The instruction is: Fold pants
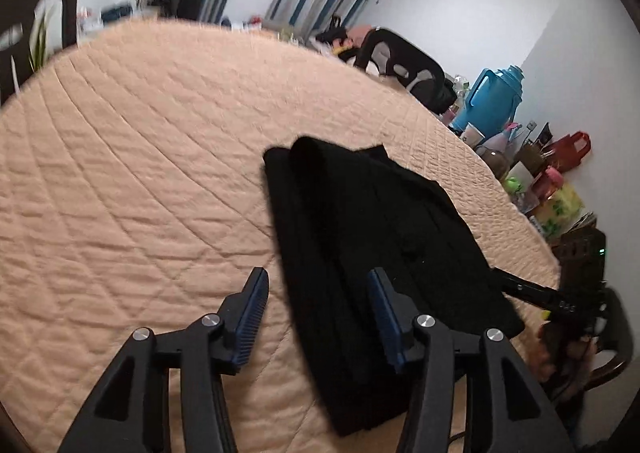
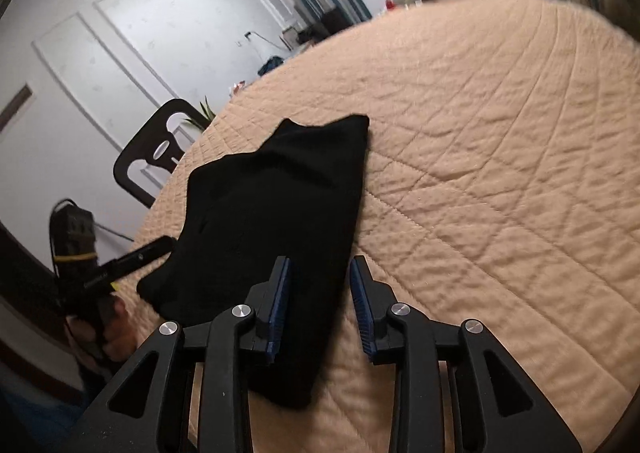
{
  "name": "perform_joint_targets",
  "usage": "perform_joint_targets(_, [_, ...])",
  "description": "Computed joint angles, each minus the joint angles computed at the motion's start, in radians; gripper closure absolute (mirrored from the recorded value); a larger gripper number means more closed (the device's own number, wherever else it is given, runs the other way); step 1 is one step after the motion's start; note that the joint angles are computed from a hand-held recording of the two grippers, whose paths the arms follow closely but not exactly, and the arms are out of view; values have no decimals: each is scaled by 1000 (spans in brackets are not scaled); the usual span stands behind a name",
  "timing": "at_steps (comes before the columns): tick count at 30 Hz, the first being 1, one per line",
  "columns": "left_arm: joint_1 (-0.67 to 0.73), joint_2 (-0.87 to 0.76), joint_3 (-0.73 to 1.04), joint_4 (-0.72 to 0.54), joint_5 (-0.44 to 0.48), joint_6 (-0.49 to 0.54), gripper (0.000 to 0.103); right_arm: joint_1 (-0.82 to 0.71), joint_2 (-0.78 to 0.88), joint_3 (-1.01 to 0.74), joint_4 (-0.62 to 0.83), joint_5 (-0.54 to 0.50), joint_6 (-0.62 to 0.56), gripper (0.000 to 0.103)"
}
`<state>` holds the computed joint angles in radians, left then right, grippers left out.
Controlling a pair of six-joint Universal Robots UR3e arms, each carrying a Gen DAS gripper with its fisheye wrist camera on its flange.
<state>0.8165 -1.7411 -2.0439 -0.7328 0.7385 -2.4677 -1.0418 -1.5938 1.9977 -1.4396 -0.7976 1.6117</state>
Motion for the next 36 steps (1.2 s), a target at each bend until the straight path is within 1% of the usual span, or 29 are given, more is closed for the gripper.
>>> perform_joint_targets(1, [-2, -15, 5, 11, -17, -8, 44, 21, 31, -26, 7, 10, 18, 72])
perform_joint_targets(3, [-14, -27, 17, 17, -19, -31, 42, 46, 56, -52, 6, 13, 49, 71])
perform_joint_targets(5, [-22, -47, 36, 1, -35, -39, 39, 72, 82, -73, -3, 20, 79, 70])
perform_joint_targets(7, [-38, -63, 47, 26, -33, -76, 38, 88, 107, -89, -5, 30, 107, 70])
perform_joint_targets(10, [-44, -42, 9, 73, -24, -101, 38, 99, 113, -87, -17, 41, 142, 70])
perform_joint_targets(11, [-38, -28, -3, 57, -30, -83, 38, 93, 102, -74, -11, 44, 139, 68])
perform_joint_targets(13, [-10, 14, -33, -26, -56, -27, 38, 80, 64, -41, -13, 41, 122, 68])
perform_joint_targets(15, [9, 35, -43, -82, -69, 11, 38, 70, 51, -33, 10, 31, 95, 68])
perform_joint_targets(18, [3, 7, -9, -94, -75, -2, 38, 58, 43, -24, 28, 22, 64, 68])
perform_joint_targets(20, [-18, -29, 28, -69, -73, -42, 38, 73, 65, -47, 28, 27, 82, 68])
perform_joint_targets(24, [-65, -68, 41, 56, -40, -131, 39, 113, 84, -55, -31, 48, 129, 68])
perform_joint_targets(25, [-72, -57, 24, 85, -23, -136, 47, 120, 78, -48, -47, 51, 135, 68])
perform_joint_targets(27, [-75, -39, 2, 101, -8, -113, 58, 111, 48, -21, -66, 52, 124, 74])
perform_joint_targets(28, [-69, -29, -7, 96, -14, -99, 64, 98, 23, -4, -58, 58, 96, 83])
perform_joint_targets(29, [-63, -18, -12, 88, -19, -86, 66, 89, 12, -4, -30, 62, 71, 86])
perform_joint_targets(31, [-56, 2, -13, 70, -27, -66, 73, 74, -21, -1, 18, 72, 30, 88])
perform_joint_targets(34, [-50, 26, 8, 25, -42, -31, 77, 67, -45, -22, 82, 87, -10, 89])
perform_joint_targets(36, [-40, 36, 29, -11, -58, -13, 78, 66, -56, -45, 133, 98, -37, 89])
